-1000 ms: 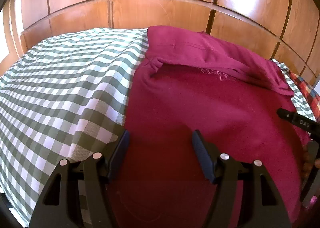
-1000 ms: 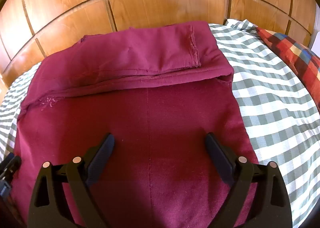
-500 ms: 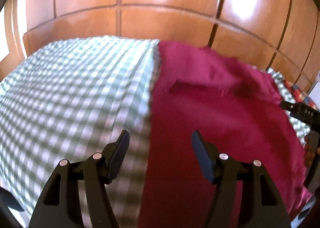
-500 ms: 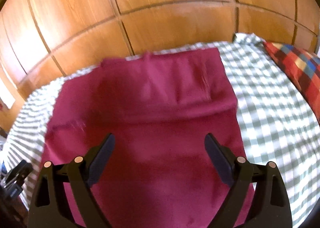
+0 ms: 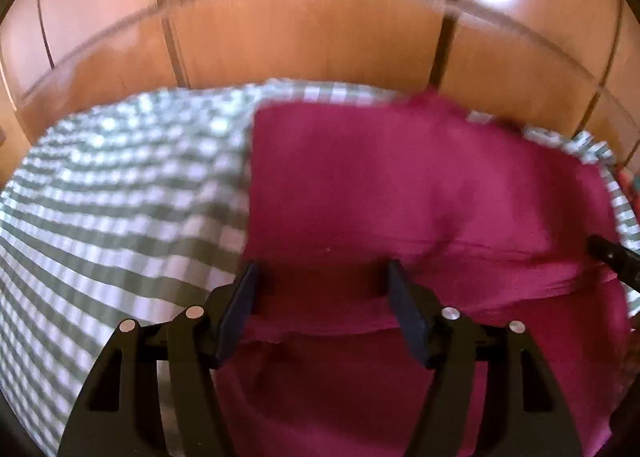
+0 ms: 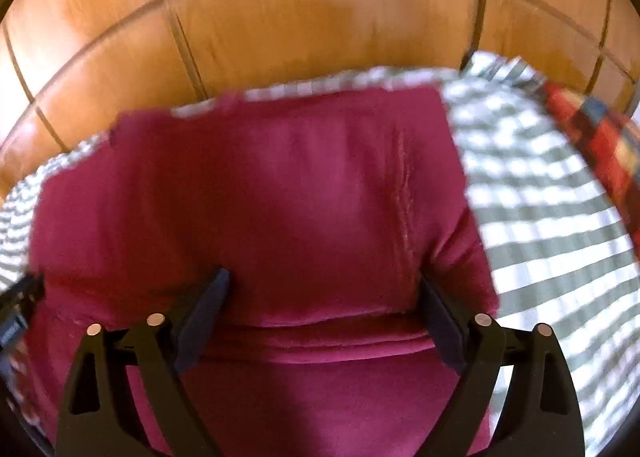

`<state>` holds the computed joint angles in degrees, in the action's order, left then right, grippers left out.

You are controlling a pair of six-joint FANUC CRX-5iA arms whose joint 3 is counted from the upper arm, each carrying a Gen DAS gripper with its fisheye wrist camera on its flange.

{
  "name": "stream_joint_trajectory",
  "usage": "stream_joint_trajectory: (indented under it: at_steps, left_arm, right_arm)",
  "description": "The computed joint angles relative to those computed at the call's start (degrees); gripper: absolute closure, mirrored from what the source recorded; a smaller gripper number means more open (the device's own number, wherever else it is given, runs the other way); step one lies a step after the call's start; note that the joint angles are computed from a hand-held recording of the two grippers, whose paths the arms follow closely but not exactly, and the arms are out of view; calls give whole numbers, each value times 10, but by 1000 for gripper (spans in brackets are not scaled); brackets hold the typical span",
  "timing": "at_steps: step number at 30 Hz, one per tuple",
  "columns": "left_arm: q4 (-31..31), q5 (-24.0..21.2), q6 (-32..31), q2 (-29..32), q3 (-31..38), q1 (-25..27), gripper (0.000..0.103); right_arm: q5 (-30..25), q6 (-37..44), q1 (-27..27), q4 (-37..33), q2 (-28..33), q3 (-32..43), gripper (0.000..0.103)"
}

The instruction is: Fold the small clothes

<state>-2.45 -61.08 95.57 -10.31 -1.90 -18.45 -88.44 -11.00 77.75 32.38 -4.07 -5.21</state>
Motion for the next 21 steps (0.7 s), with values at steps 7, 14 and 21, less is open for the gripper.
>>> stream_joint_trajectory:
  at_steps: [7, 14, 21]
  left_arm:
    - [39, 23, -7, -31, -34, 26, 32]
    - [110, 8, -70, -159, -118, 96, 33]
    - [173, -37, -188, -300, -207, 194, 33]
  right_arm:
    - [-8, -7, 10, 16, 5, -3, 11]
    - [-40, 13, 8, 9, 21, 27, 10]
    - [-90, -15, 56, 31, 23, 62, 10]
